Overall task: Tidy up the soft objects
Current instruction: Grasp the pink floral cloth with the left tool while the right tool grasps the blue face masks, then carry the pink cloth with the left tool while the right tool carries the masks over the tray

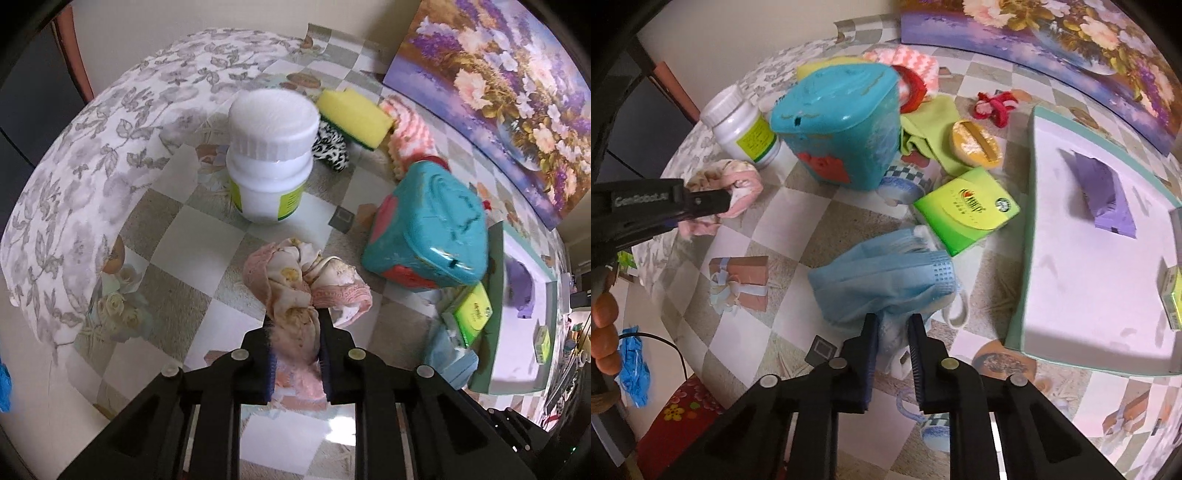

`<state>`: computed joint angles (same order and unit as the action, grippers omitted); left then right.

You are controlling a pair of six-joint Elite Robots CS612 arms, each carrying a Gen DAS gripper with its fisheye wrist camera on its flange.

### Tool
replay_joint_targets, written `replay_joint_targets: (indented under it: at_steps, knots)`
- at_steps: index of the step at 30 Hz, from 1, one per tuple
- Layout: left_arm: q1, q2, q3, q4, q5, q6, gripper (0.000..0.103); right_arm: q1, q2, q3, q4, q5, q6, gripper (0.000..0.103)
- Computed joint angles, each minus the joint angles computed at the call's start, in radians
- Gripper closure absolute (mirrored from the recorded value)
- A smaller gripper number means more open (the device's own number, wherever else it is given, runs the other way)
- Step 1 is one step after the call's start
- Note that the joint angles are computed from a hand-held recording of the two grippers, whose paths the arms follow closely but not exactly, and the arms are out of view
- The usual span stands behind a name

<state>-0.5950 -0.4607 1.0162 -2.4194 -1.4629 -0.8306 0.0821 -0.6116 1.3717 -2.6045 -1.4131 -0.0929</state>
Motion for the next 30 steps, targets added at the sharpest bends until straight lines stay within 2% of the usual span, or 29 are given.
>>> replay_joint_targets:
  at_steps: [6,14,21,30]
  knots:
    - [-0.02,-0.027,0.019,-0.029,0.021,-0.016,0.083,-0.027,-0.027,0.044,-0.062,0.04,0.011,0.09]
    - [-0.044,-0.051,0.019,-0.106,0.054,0.013,0.083,-0.058,-0.055,0.095,-0.197,0.117,0.086,0.09]
    - [-0.068,-0.048,-0.021,-0.155,0.068,0.051,0.083,-0.079,-0.079,0.135,-0.325,0.12,0.146,0.09]
    - [-0.091,0.01,-0.134,-0.145,0.023,0.091,0.083,-0.118,-0.097,0.163,-0.4,0.047,0.234,0.09]
